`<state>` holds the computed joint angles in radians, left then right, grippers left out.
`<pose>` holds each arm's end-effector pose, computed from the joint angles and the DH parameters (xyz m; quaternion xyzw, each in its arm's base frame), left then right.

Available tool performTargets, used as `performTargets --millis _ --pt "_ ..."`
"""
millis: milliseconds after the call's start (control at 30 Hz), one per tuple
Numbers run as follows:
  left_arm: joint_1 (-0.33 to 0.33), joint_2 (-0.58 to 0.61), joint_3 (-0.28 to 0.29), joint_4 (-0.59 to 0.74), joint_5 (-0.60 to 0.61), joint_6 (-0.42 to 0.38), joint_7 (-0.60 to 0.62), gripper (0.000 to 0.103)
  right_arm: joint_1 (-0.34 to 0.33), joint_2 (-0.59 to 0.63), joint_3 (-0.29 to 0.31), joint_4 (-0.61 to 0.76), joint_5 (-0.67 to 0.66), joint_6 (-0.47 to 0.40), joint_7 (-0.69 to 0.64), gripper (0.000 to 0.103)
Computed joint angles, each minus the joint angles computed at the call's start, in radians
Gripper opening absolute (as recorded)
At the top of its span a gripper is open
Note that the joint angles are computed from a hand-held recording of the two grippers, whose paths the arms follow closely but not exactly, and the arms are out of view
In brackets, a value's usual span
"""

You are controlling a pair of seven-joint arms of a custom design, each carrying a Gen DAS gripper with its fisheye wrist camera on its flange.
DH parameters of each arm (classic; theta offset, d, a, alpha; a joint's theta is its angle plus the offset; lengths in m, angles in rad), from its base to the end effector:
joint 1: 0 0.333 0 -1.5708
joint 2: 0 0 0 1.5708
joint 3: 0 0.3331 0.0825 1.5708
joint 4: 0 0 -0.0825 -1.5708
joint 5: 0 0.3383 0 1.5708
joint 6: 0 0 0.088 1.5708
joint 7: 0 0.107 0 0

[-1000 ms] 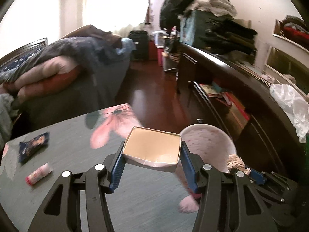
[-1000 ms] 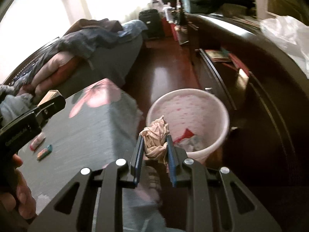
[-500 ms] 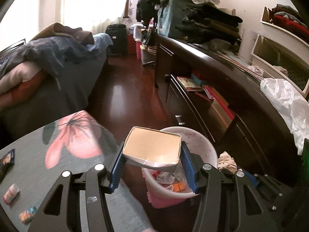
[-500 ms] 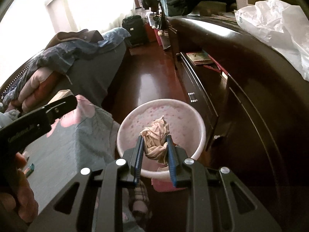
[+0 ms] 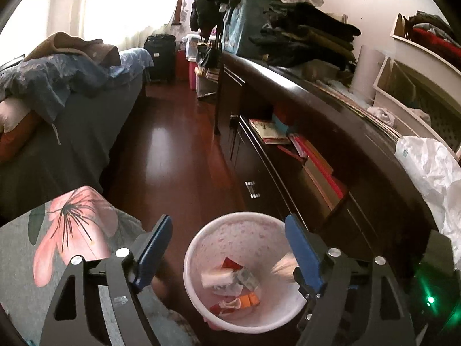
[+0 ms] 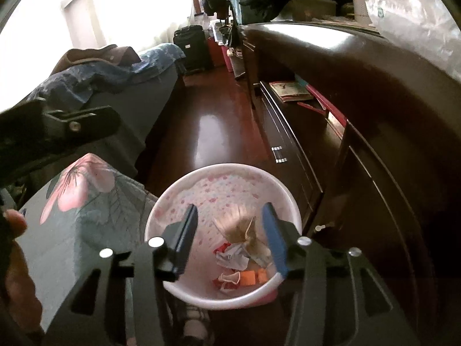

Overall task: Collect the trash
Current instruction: 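Move both tools back over the table toward the remaining items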

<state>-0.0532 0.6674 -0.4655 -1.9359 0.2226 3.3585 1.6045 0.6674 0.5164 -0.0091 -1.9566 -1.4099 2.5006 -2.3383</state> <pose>0.5812 -0.2978 0.3191 -0.4322 0.7997 -0.3947 0.1336 0.4683 0.3708 0.2597 -0.4580 0.7956 -0.2887 0.2717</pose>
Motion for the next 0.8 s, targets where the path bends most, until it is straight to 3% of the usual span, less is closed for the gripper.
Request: performTargets --millis 133,367,533,700,800 --pt "-0.025 -0.015 0.041 -0.019 -0.009 0.034 -0.008 0.086 -0.002 0.013 -0.002 0.005 0.004 0.0 0.006 0.058" --pt "-0.104 -0.095 0.18 -0.127 -0.05 0.126 -0.023 0.089 0.024 0.023 0.013 0.032 0.106 -0.01 -0.09 0.066" --pt "-0.1 -0.147 0.231 -0.202 -0.07 0.161 -0.031 0.091 0.068 0.013 0.014 0.049 0.131 -0.009 -0.124 0.072" --pt "-0.154 -0.205 0.351 -0.292 -0.169 0.198 0.007 0.092 0.104 0.028 0.024 0.11 0.161 0.009 -0.204 0.075" --pt "-0.119 -0.225 0.374 -0.333 -0.213 0.208 0.011 0.097 0.138 0.057 0.025 0.178 0.185 0.014 -0.288 0.08"
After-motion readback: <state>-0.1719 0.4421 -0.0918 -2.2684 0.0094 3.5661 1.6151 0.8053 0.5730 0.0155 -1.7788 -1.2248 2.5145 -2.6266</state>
